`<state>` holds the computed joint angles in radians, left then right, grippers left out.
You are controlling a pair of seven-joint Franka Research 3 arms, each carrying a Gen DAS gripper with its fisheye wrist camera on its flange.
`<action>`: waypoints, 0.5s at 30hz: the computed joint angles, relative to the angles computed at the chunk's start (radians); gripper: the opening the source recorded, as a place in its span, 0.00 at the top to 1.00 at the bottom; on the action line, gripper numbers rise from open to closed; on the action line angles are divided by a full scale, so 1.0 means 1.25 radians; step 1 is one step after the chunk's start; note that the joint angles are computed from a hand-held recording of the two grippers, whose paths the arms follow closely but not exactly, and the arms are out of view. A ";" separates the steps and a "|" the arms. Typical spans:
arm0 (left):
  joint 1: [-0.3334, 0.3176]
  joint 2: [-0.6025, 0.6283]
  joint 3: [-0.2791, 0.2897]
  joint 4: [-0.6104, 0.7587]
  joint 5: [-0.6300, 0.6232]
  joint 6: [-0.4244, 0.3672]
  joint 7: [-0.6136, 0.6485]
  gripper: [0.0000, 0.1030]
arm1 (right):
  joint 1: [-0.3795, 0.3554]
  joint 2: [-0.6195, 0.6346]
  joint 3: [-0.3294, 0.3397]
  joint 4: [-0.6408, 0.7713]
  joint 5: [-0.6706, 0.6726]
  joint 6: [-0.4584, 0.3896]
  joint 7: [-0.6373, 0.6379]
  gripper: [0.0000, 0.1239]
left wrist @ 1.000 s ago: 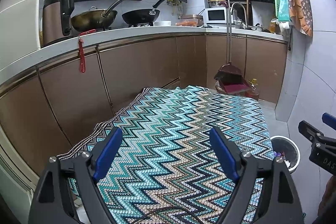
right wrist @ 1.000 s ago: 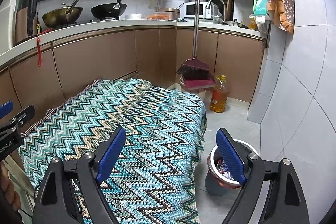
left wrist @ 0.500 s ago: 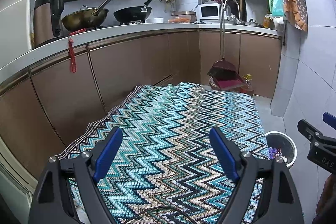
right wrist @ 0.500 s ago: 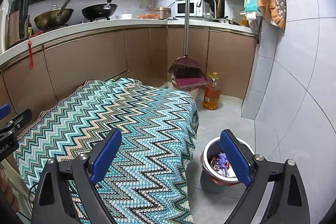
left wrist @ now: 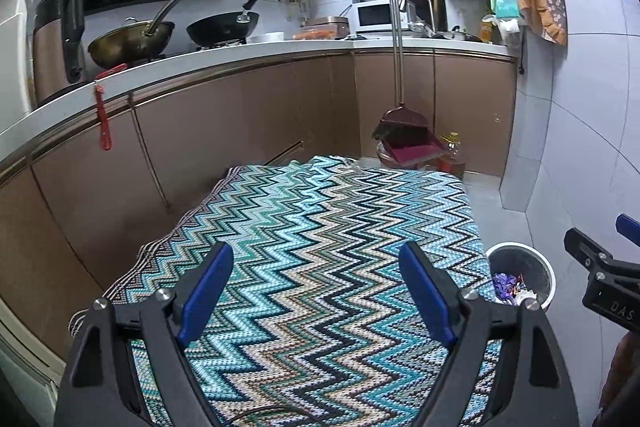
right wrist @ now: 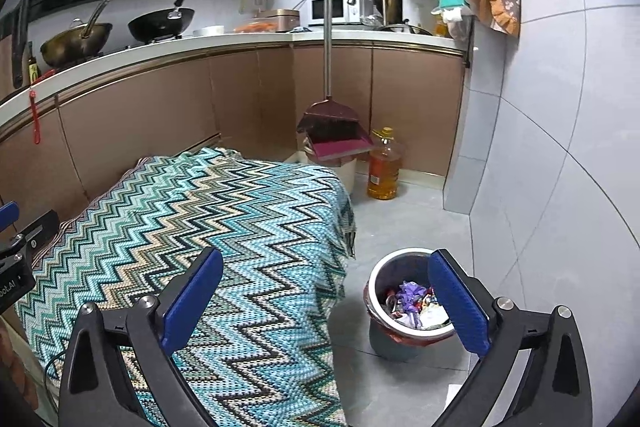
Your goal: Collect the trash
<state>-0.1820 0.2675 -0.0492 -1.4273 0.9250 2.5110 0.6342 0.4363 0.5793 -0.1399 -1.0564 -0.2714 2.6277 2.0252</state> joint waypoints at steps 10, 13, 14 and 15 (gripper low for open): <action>-0.020 0.068 0.003 0.086 -0.047 -0.005 0.068 0.18 | -0.008 -0.002 -0.008 -0.013 -0.001 -0.002 0.022 0.17; -0.029 0.085 0.008 0.107 -0.056 -0.008 0.083 0.18 | -0.013 -0.005 -0.008 -0.021 0.001 -0.001 0.026 0.17; -0.031 0.089 0.009 0.113 -0.059 -0.008 0.087 0.18 | -0.014 -0.006 -0.009 -0.024 0.001 0.000 0.029 0.17; -0.034 0.094 0.011 0.119 -0.061 -0.010 0.091 0.18 | -0.015 -0.007 -0.008 -0.025 0.002 -0.001 0.031 0.17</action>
<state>-0.2244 0.3852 -0.0360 -1.2784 0.8481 2.4989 0.7485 0.4171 0.5710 -0.1503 -1.0883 -0.2695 2.6263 2.0635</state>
